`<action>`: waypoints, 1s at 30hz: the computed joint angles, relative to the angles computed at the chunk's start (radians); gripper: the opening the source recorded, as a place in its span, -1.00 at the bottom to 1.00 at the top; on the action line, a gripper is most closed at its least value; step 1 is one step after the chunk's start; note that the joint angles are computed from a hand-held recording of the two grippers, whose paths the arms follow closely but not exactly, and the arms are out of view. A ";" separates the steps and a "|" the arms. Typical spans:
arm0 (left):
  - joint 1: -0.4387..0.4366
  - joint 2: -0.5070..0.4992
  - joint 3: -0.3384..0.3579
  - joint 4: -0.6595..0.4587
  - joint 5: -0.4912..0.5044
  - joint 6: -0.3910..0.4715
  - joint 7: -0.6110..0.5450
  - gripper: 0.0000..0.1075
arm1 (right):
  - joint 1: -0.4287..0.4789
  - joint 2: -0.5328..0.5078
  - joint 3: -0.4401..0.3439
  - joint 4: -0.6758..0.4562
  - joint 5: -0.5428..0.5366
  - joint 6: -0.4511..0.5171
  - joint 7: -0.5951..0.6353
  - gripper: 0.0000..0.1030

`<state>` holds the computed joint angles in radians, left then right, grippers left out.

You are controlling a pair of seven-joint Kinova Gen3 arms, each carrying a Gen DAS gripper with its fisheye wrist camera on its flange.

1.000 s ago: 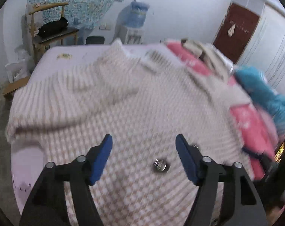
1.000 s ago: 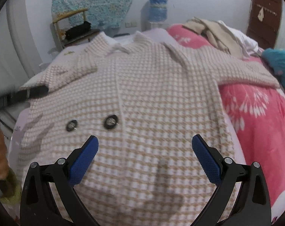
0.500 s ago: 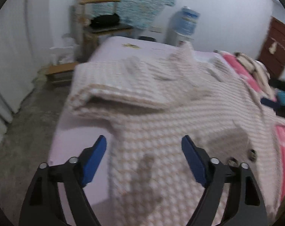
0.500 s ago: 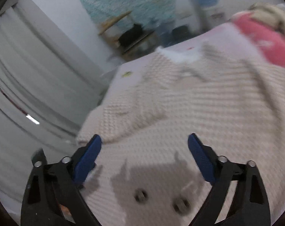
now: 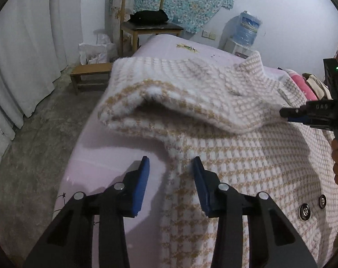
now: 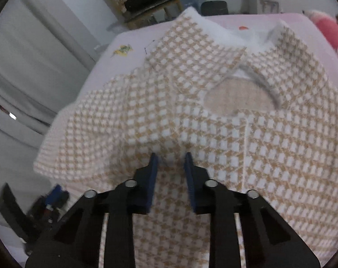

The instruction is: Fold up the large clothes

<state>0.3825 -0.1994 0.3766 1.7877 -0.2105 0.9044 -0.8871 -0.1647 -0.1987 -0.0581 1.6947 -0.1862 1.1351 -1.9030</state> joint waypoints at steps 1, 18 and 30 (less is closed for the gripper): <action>0.000 -0.003 -0.001 0.002 0.001 -0.001 0.001 -0.28 | -0.003 0.000 -0.018 -0.001 0.023 -0.002 -0.016 -0.75; -0.020 -0.017 -0.009 0.010 0.039 -0.013 -0.023 -0.31 | 0.128 -0.409 -0.096 -0.099 0.260 0.254 -0.143 -0.89; -0.014 -0.007 0.012 0.003 0.006 0.000 0.015 -0.31 | 0.146 -0.372 0.117 0.136 0.172 0.182 -0.051 -0.32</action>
<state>0.3685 -0.2066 0.3883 1.7911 -0.2043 0.9040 -0.8717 -0.0184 -0.5709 0.0591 1.8308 -0.0143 1.3172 -1.9539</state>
